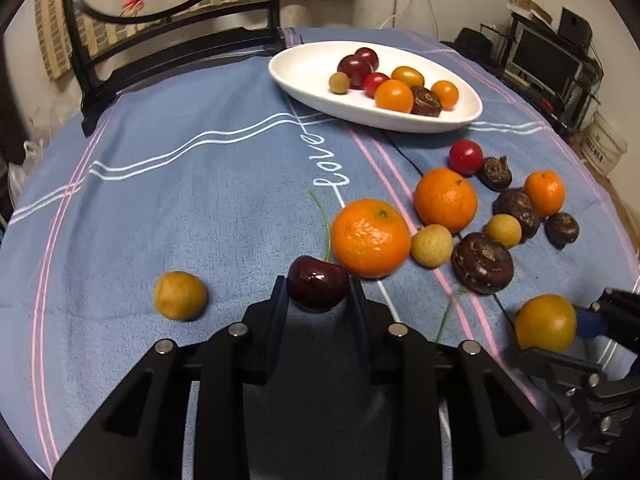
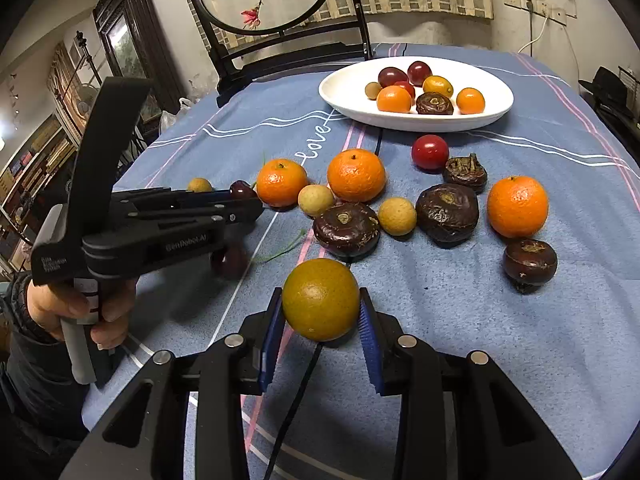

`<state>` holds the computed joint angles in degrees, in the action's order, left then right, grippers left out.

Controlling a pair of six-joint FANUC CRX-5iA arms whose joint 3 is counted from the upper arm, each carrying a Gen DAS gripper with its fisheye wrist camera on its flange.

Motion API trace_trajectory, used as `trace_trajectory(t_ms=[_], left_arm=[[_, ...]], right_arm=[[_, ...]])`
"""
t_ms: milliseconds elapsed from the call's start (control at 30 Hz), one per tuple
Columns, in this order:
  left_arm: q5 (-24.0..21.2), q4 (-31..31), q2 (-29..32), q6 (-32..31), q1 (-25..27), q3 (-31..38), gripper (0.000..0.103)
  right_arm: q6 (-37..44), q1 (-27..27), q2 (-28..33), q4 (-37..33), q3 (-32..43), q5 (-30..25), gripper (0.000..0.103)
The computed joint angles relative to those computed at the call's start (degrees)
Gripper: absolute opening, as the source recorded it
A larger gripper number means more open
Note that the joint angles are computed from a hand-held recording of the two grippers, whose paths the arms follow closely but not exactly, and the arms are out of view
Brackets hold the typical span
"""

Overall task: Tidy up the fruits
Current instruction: 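Carry the citrus and cherry onto the white plate and open both grippers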

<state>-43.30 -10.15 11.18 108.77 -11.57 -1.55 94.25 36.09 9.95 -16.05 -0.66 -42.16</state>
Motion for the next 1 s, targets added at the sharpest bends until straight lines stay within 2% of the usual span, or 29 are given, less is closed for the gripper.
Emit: trace_trajectory(t_ms=[233,367,433,567,700,833,933,967,1000], left_arm=[[3.2,0.1,-3.3,1.8,0.2,-0.9,0.029],[3.5,2.3,-3.2,-0.3,1.1,1.2,0.029],[2.7,0.7,-1.8,0.7,0.9,4.6,0.029],[2.7,0.6,2.7,2.7,1.5,11.3,0.029],[-1.8,-0.7,9.2,6.0,1.6,19.8,0.029],[-4.4,-0.3,14.5,6.4,1.8,25.2,0.029],[-6.5,-0.7,17.7,7.0,1.5,28.7,0.029],[-7.8,-1.0,19.3,7.3,1.4,30.8,0.029],[-8.5,-1.5,20.0,7.7,1.3,31.9,0.031]], right_arm=[[-0.8,-0.3,-1.1,2.6,0.1,2.0,0.036],[-0.3,-1.1,-0.3,3.0,2.9,3.7,0.036],[0.3,-1.6,0.9,3.0,5.2,4.8,0.036],[-0.2,-3.1,7.7,3.4,14.9,3.6,0.036],[-3.9,-4.3,15.3,4.3,23.7,1.1,0.036],[-5.1,-5.7,19.6,2.3,27.6,-0.7,0.036],[-4.1,-7.1,21.2,-1.7,29.5,-0.9,0.037],[-4.0,-7.8,22.2,-3.5,31.0,-1.8,0.039],[-4.0,-8.1,22.2,-4.6,30.8,-1.4,0.046]])
